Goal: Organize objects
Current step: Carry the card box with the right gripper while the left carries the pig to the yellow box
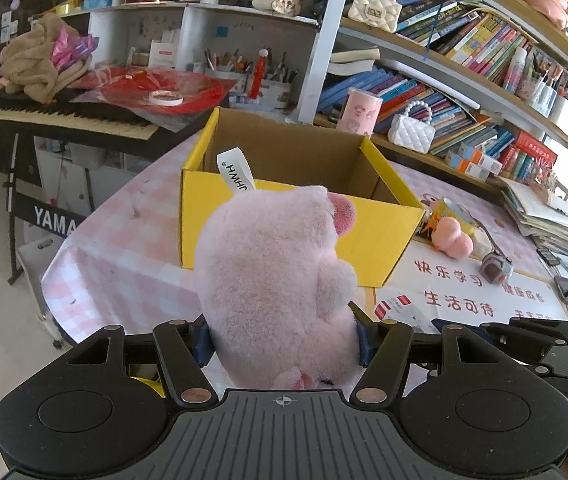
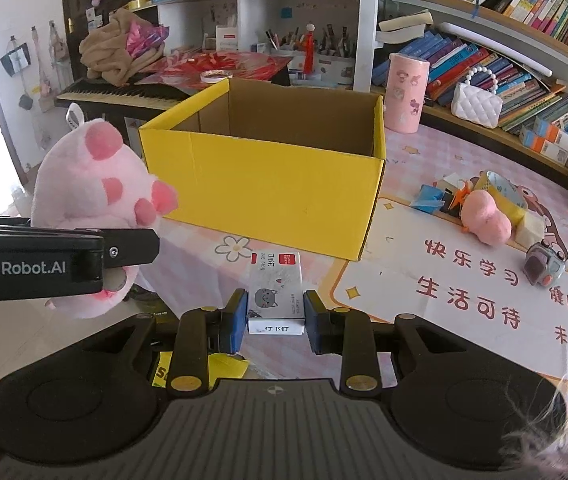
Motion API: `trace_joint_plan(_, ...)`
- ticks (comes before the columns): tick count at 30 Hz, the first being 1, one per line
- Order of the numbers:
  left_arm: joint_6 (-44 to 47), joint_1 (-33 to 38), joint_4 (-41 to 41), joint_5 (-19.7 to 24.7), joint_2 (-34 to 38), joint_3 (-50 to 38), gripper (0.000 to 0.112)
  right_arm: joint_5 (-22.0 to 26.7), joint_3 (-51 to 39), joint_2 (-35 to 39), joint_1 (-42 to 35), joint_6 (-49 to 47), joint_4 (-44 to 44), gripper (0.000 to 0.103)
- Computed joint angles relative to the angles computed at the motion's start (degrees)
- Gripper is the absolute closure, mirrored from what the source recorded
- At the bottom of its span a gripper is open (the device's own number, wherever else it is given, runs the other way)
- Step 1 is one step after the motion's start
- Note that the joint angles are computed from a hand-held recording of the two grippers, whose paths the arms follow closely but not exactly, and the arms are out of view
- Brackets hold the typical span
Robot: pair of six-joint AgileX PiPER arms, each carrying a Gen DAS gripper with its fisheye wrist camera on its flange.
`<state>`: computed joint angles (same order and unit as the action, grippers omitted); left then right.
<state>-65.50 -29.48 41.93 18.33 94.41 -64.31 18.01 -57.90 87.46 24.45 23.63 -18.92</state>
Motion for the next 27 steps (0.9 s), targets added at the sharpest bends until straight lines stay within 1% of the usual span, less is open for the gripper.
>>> trace_joint_plan(5,1.7,1.1,-0.8,0.1,0.4,-1.8,0.05,1.3,-2.5,1.1,-0.2,-0.3,1.2,0.075)
trace_joint_plan(9,4.8,1.8,-1.8,0.1,1.3,-4.6,0.05,2.0,-5.6,2.5,-1.0,-1.2,2.8,0.075)
trace_joint_plan(15,11.1,3.2,-5.7,0.5,4.1,-11.6,0.05,1.5,-12.6,5.3,-3.0,-4.5,6.3,0.075)
trace_joint_plan(19,12.7,4.1,-6.1,1.3,7.7,-17.9,0.05,0.7,-18.7,8.7,-4.4,-7.2,8.2,0.075)
trace_joint_plan(24,17.7,5.1,-9.6,2.6,13.8,-26.5,0.049,-0.5,-25.6,14.3,-5.7,-8.5,5.7,0.075)
trace_joint_plan(25,18.0,5.0,-9.7,3.6,15.1,-28.3,0.049,-0.5,-26.9,15.6,-6.0,-9.8,6.0,0.075)
trace_joint_plan(27,20.3,5.1,-12.1,5.7,18.3,-32.7,0.049,0.6,-30.8,18.8,-6.8,-15.5,10.2,0.075)
